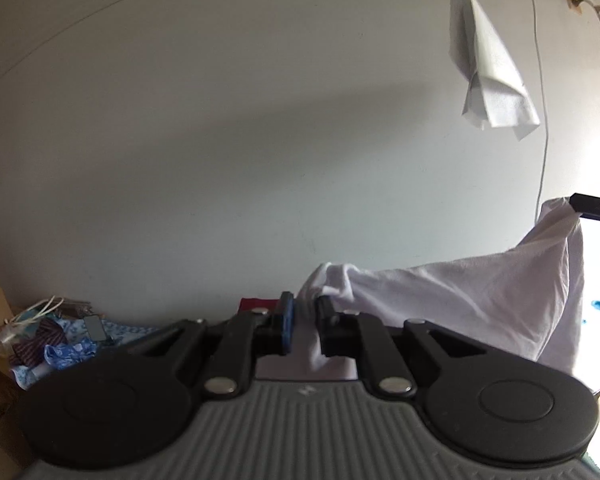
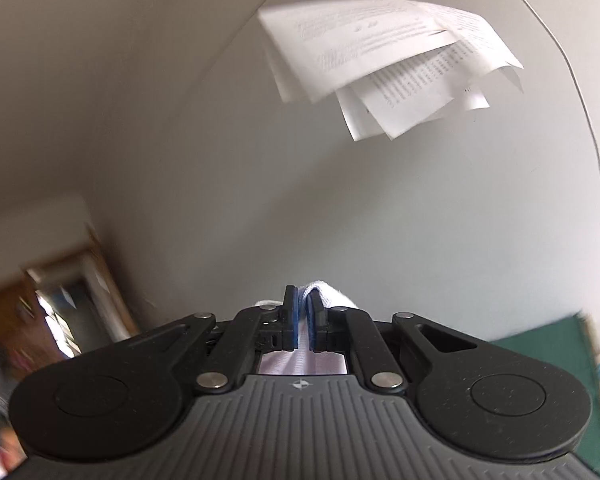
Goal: Fold clothes
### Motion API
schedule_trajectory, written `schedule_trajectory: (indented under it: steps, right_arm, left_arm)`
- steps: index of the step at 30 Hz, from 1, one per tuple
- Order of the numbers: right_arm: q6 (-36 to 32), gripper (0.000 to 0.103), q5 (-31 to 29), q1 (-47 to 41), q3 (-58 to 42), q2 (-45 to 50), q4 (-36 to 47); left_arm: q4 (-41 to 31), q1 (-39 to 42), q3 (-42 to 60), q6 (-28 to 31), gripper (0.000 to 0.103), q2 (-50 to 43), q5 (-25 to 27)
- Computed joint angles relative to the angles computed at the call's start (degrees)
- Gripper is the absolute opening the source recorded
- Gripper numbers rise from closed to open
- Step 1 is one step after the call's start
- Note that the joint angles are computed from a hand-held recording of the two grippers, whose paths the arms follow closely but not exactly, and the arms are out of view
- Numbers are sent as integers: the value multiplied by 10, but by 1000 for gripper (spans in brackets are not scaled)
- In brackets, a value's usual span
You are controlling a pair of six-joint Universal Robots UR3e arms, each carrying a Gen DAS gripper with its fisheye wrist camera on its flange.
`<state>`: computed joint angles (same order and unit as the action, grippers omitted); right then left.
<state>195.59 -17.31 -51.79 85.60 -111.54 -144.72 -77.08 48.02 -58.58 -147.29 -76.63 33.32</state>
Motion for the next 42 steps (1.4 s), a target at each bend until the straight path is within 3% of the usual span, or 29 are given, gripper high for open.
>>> schedule_trajectory:
  steps: [3, 5, 7, 12, 15, 16, 17, 21, 24, 25, 28, 29, 30, 33, 34, 35, 36, 39, 42]
  right_arm:
    - [-92, 5, -194, 145, -2, 64, 38]
    - [-109, 5, -296, 209, 34, 100, 0]
    - [-119, 5, -350, 236, 78, 113, -15]
    - [-143, 5, -442, 267, 201, 112, -43]
    - [-162, 8, -499, 278, 256, 86, -25]
    - [-166, 15, -519, 281, 267, 78, -8]
    - [-167, 17, -530, 280, 277, 69, 9]
    - [-112, 58, -544, 266, 290, 44, 52]
    - [-38, 67, -583, 305, 257, 95, 2]
    - [-26, 75, -599, 327, 234, 128, -14]
    - [7, 77, -681, 405, 147, 248, -59]
    - [15, 77, -711, 430, 100, 299, -62]
    - [18, 79, -739, 452, 47, 347, -49]
    - [22, 77, -794, 490, -88, 461, 27]
    - [23, 62, -809, 499, -121, 490, 47]
    - [28, 47, -825, 507, -140, 508, 58]
    - [42, 18, -836, 509, -136, 508, 58]
    - [110, 8, -810, 491, -53, 434, 9]
    - [144, 7, -776, 477, 9, 319, -27]
  left_arm:
    - [112, -149, -25, -57, 13, -77, 178]
    - [140, -205, -55, -61, 12, -118, 257]
    - [161, -241, -87, -62, 5, -154, 310]
    - [88, -176, -232, 50, 10, -125, 258]
    - [66, -134, -303, 137, 44, -106, 221]
    - [62, -125, -315, 162, 68, -106, 214]
    - [53, -117, -323, 184, 84, -106, 205]
    - [-3, -104, -289, 240, 97, -155, 185]
    - [-60, -122, -235, 247, 100, -222, 182]
    - [-69, -132, -223, 251, 100, -242, 187]
    - [-78, -155, -216, 273, 92, -264, 192]
    - [-71, -156, -230, 287, 81, -255, 185]
    - [-62, -158, -245, 298, 78, -246, 180]
    - [-91, -156, -251, 317, 40, -228, 177]
    - [-109, -152, -244, 325, 16, -227, 175]
    - [-125, -146, -237, 335, 11, -225, 170]
    - [-138, -139, -230, 343, 10, -223, 165]
    - [-168, -116, -194, 357, 3, -222, 140]
    - [-216, -76, -110, 383, 3, -227, 72]
